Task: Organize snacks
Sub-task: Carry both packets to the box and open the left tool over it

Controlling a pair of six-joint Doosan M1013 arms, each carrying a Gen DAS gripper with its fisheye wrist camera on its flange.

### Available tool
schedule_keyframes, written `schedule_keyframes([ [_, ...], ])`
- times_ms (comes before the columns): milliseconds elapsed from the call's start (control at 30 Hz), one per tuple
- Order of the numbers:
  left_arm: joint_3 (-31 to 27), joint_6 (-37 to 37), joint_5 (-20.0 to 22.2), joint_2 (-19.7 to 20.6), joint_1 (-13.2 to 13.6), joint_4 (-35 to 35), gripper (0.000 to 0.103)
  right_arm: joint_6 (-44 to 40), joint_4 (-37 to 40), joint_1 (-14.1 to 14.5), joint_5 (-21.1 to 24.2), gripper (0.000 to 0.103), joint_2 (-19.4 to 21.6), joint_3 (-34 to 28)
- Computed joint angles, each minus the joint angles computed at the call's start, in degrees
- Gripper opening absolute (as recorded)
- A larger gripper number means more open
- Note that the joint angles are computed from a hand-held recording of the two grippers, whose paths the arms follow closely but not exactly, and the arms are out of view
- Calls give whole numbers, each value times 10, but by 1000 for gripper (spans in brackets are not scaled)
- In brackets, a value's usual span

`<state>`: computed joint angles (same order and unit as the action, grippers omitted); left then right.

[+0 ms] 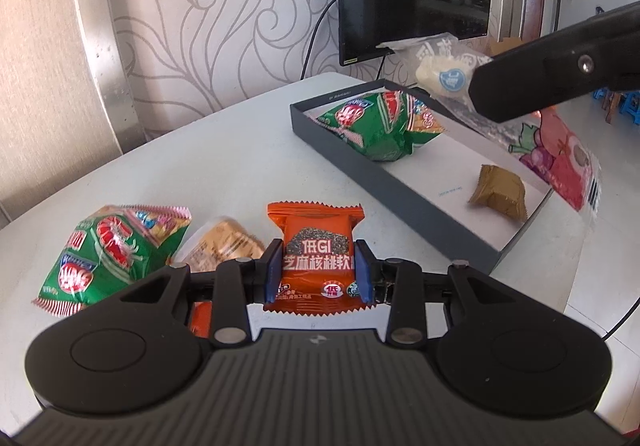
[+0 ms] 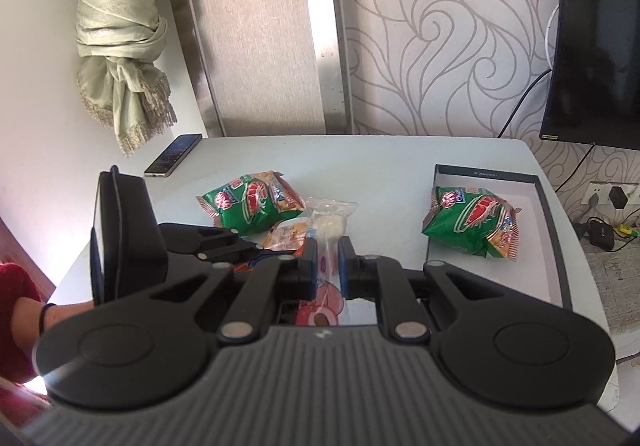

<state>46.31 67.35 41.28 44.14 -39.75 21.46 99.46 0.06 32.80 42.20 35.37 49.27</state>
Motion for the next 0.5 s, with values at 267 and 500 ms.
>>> schedule_keyframes([
  [267, -78, 48, 12, 38, -4, -37, 42, 23, -28, -10, -5, 13, -11, 11],
  [500, -171, 96, 41, 88, -8, -81, 42, 47, -53, -21, -2, 13, -18, 19],
])
